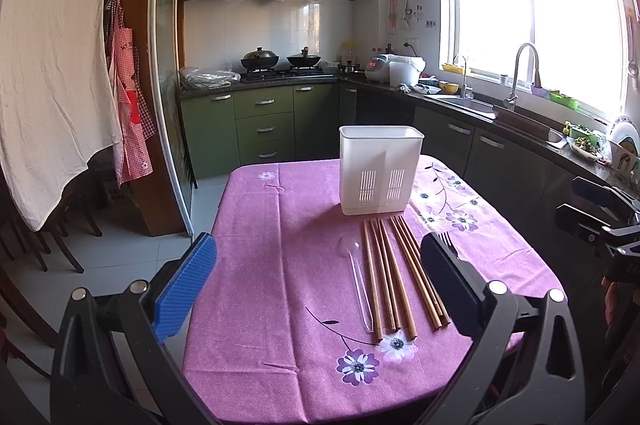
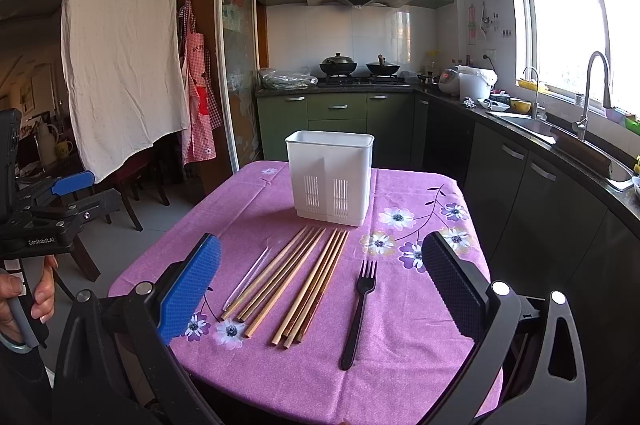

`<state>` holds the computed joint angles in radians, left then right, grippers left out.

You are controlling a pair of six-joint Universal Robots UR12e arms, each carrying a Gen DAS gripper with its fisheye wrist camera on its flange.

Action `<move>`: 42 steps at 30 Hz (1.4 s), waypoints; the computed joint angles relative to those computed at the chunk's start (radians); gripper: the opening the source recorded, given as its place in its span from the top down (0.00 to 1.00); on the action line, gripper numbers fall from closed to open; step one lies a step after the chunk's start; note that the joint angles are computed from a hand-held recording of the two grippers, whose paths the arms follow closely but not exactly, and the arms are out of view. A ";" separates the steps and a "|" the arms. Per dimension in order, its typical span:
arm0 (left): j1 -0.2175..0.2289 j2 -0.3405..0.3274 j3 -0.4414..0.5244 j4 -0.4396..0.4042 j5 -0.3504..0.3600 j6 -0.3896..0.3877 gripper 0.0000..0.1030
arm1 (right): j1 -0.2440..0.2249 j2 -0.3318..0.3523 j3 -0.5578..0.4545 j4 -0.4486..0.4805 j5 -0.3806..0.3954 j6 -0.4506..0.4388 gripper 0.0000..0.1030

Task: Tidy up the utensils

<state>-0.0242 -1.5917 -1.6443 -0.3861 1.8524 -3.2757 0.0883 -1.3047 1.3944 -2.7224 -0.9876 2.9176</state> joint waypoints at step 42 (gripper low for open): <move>0.006 -0.015 0.027 -0.063 -0.011 0.005 0.06 | 0.010 0.023 -0.066 0.155 -0.033 -0.074 0.04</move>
<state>-0.0177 -1.6070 -1.6173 -0.4490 1.8417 -3.2704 0.0984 -1.2817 1.3287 -2.5671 -1.0202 2.8436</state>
